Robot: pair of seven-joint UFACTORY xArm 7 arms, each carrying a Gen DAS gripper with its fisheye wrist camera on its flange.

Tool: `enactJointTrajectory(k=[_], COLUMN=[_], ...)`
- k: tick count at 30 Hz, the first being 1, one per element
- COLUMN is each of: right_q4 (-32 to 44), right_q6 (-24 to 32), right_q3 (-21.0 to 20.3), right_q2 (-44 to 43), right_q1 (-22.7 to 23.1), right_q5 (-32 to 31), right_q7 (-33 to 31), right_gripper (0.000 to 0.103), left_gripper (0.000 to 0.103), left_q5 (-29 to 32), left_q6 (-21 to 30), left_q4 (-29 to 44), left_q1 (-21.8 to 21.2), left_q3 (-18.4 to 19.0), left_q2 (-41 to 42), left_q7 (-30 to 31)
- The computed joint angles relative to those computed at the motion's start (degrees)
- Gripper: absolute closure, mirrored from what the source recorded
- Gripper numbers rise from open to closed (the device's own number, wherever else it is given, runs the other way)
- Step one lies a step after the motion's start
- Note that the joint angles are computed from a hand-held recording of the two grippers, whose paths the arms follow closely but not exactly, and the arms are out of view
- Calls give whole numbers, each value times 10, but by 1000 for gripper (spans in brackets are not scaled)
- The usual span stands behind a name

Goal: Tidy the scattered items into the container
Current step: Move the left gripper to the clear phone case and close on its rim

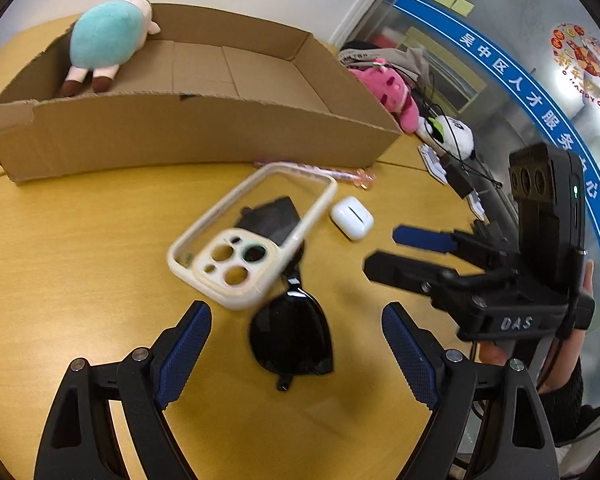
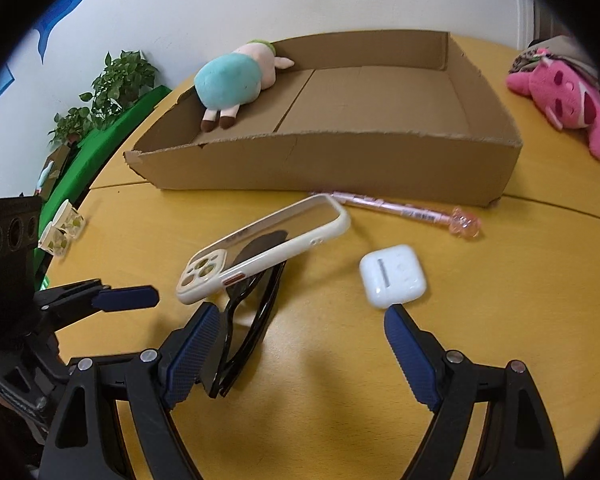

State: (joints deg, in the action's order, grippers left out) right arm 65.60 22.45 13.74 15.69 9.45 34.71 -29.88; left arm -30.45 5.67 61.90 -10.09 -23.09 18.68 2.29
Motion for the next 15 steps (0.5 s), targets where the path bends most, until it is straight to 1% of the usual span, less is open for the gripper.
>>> enactJointTrajectory(k=[1, 3, 4, 5, 6, 8, 9, 10, 11, 12, 15], right_q4=[4, 14, 18, 23, 29, 39, 46, 52, 60, 72, 107], right_q6=[5, 22, 27, 33, 40, 52, 59, 66, 75, 86, 107], right_q3=[4, 14, 17, 18, 18, 17, 18, 19, 20, 21, 22], right_q2=[3, 11, 13, 16, 21, 28, 33, 37, 44, 53, 81], right_q1=[-5, -21, -26, -30, -33, -35, -38, -40, -42, -44, -43], right_q5=[10, 49, 65, 80, 95, 113, 125, 136, 146, 157, 174], right_q7=[-6, -29, -37, -43, -48, -53, -58, -63, -67, -70, -71], right_gripper=[19, 19, 19, 19, 19, 19, 19, 19, 19, 19, 19], left_gripper=[13, 14, 16, 18, 23, 27, 31, 38, 41, 49, 55], left_q5=[18, 44, 58, 65, 77, 108, 120, 129, 137, 143, 156], left_q6=[1, 7, 11, 15, 20, 30, 35, 41, 52, 60, 80], left_q4=[-1, 3, 5, 6, 9, 17, 23, 29, 39, 44, 56], left_q1=[-17, -29, -35, -33, -35, -50, -52, -49, -46, -44, -41], left_q3=[23, 46, 57, 59, 65, 88, 93, 93, 91, 91, 89], left_q2=[-3, -2, -1, 1, 4, 11, 16, 21, 29, 33, 42], left_q7=[-18, -36, -47, -47, -51, -73, -77, -76, -71, -70, -57])
